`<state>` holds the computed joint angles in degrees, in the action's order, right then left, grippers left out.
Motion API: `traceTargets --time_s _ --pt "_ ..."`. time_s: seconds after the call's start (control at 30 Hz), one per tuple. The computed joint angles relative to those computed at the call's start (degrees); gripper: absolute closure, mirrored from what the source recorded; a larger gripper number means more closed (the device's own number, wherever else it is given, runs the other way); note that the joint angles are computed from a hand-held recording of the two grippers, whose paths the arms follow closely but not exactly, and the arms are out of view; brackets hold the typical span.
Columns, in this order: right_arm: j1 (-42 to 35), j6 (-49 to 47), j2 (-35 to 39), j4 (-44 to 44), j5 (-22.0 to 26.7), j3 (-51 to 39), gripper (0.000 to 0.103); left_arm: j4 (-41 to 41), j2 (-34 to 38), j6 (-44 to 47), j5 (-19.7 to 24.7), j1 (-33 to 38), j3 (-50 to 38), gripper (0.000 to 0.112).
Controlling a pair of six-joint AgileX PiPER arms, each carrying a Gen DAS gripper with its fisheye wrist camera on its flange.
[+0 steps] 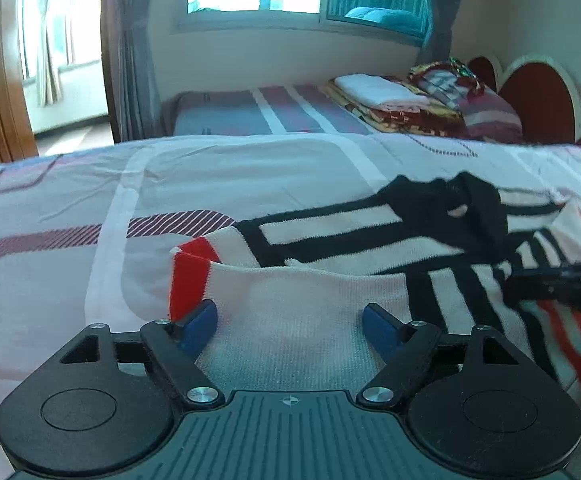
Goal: Fold small clothes
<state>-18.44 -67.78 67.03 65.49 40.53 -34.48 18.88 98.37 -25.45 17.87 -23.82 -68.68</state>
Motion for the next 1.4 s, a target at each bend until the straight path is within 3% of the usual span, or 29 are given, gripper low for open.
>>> traceTargets --time_s 0.1,0.27,0.37,0.43,0.47,0.67,0.8,0.87,1.0,1.1,1.2,1.33,1.4 --pt "0.16 -2.4 -0.39 1.51 -0.89 1.07 0.087 1.78 0.84 -2.08 0.04 -0.68 -0.75 0.024" --pt "1.22 -4.11 -0.61 2.49 -2.99 1.56 0.087 3.7 0.66 -3.26 0.6 -1.07 -0.9 0.022" --pt "2.3 0.67 -2.03 -1.87 -3.8 0.69 0.086 5.34 0.05 -4.54 1.26 -1.53 -0.58 0.022" --pt "2.24 2.6 -4.65 -4.19 -3.74 0.82 0.072 5.31 -0.58 -5.03 1.93 -1.81 -0.4 0.022" --pt "1.74 3.01 -6.11 -5.34 -3.59 1.09 0.071 5.87 -1.01 -5.77 2.43 -2.06 -0.27 0.022" --pt "-17.14 -2.39 -10.52 -6.23 9.76 1.33 0.069 13.12 -6.1 -13.84 4.6 -5.19 3.71 0.022" --pt "-31.7 -7.69 -7.49 -5.74 17.78 0.2 0.067 19.01 -10.89 -23.57 5.75 -7.7 8.58 0.022" --pt "-35.15 -8.59 -4.71 -6.35 19.62 -0.51 0.067 19.58 -11.43 -25.89 6.54 -8.79 10.03 0.022" --pt "-34.82 -11.57 -1.9 -5.94 18.95 0.21 0.072 29.46 -9.54 -36.41 10.03 -11.95 10.63 0.016" --pt "-33.53 -13.89 -3.32 -6.01 14.72 1.5 0.093 26.37 -9.65 -35.46 10.62 -11.13 10.29 0.015" --pt "-36.87 -15.18 -2.04 -6.71 17.52 0.48 0.095 28.39 -10.36 -37.26 13.76 -12.51 10.48 0.015" --pt "-43.79 -16.61 -2.24 -6.72 24.48 -0.96 0.056 31.14 -14.08 -42.57 15.18 -14.32 13.35 0.015" --pt "-43.65 -15.0 0.21 -8.75 27.13 -2.56 0.06 31.4 -13.95 -44.44 17.53 -15.64 13.5 0.015"
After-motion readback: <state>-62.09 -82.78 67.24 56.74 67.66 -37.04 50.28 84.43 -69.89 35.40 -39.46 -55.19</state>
